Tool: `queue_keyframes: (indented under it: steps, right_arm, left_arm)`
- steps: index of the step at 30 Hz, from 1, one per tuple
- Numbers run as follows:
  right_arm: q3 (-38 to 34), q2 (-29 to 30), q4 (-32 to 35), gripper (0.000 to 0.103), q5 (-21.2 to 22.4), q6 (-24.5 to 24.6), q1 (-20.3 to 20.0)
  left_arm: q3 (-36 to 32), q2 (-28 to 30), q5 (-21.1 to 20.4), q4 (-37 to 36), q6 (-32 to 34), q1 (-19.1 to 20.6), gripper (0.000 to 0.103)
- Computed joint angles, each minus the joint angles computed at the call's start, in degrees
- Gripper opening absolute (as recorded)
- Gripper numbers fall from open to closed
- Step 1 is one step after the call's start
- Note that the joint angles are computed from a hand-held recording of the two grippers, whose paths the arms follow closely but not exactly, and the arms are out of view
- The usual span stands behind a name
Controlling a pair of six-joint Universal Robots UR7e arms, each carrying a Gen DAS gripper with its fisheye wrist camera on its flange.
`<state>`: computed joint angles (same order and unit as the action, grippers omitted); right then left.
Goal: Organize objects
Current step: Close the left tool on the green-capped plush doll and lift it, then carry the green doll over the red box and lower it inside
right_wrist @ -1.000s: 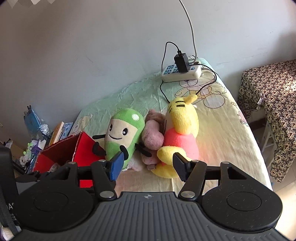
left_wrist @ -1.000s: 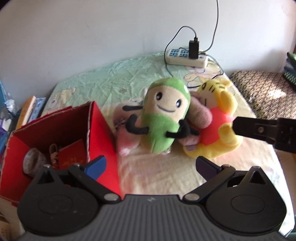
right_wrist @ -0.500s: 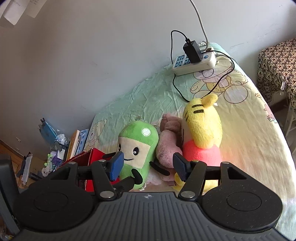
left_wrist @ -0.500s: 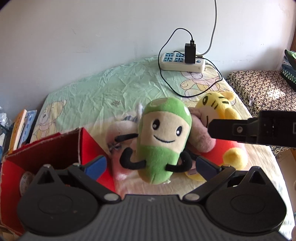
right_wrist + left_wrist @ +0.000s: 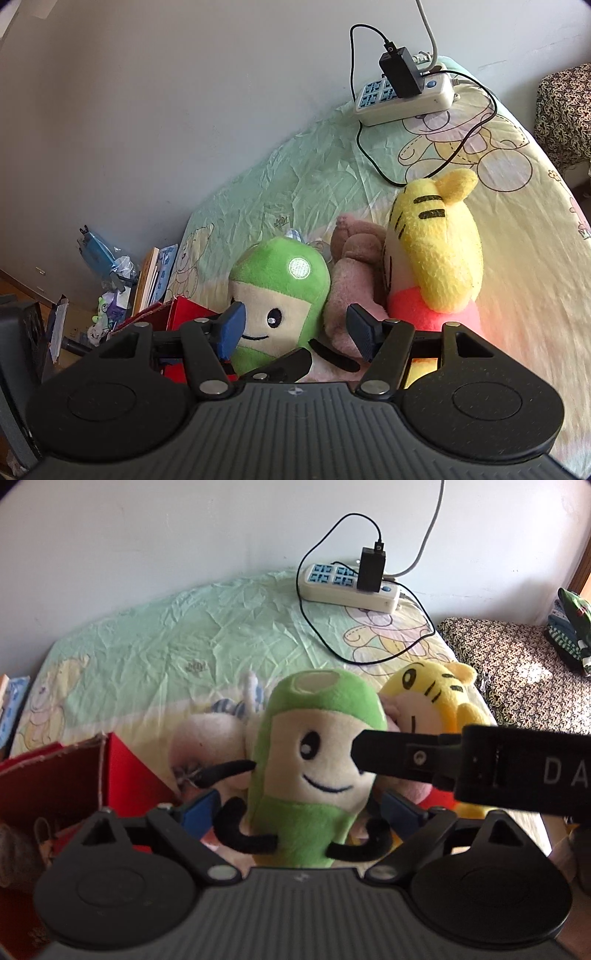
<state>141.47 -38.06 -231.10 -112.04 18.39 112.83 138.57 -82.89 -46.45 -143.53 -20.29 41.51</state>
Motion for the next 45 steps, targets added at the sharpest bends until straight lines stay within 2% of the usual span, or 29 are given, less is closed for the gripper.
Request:
queue_keyframes:
  steps: [4, 8, 11, 12, 15, 18, 21, 24, 29, 35, 39, 45]
  right_arm:
    - [-1.3, 0.7, 0.4, 0.065, -0.3, -2.0, -0.3]
    - [-2.1, 1.5, -0.7, 0.064, 0.5, -3.1, -1.0]
    - [-1.9, 1.9, -2.5, 0.051, 2.4, -4.4, -1.7]
    - [-1.5, 1.9, -3.0, 0.050, 4.2, -4.8, -2.4]
    - [-1.8, 2.1, -3.4, 0.049, 4.4, -5.3, -2.2]
    - [-1.5, 2.3, -4.6, 0.047, 5.0, -5.7, -1.8]
    - [-1.1, 2.2, -5.7, 0.046, 5.0, -6.2, -0.7]
    - [-1.0, 2.0, -6.1, 0.046, 3.8, -6.7, 0.9]
    - [-0.2, 1.4, -7.6, 0.046, 3.3, -7.3, 3.5]
    - [-1.4, 1.8, -9.8, 0.046, 3.9, -10.8, 7.5]
    - [-3.6, 2.5, -9.1, 0.046, 6.0, -13.0, 9.3]
    - [-9.1, 4.8, -3.9, 0.046, 8.8, -13.8, 11.3]
  left_arm:
    - [-1.0, 1.2, -3.6, -3.7, 2.8, 2.9, 0.083]
    - [-0.9, 1.6, -4.3, -5.9, 4.5, 3.8, 0.081]
    - [-0.5, 1.2, -4.4, -6.6, 5.7, 3.6, 0.079]
    - [-0.4, 1.0, -4.4, -6.6, 5.7, 3.5, 0.078]
    - [0.0, 0.3, -4.5, -6.8, 5.9, 3.2, 0.076]
    - [0.7, -1.4, -4.6, -6.5, 5.5, 2.0, 0.073]
    - [1.9, -3.1, -2.8, -6.1, 4.6, -0.3, 0.073]
    - [2.6, -4.7, -2.4, -5.0, 2.8, -1.7, 0.073]
    - [4.9, -9.5, 0.7, -2.0, -1.6, -6.6, 0.073]
    - [7.1, -17.9, 7.1, 6.1, -9.8, -13.2, 0.073]
    - [7.5, -25.7, 11.2, 16.4, -16.1, -16.6, 0.073]
    - [6.4, -35.3, 15.5, 31.8, -22.6, -17.8, 0.073]
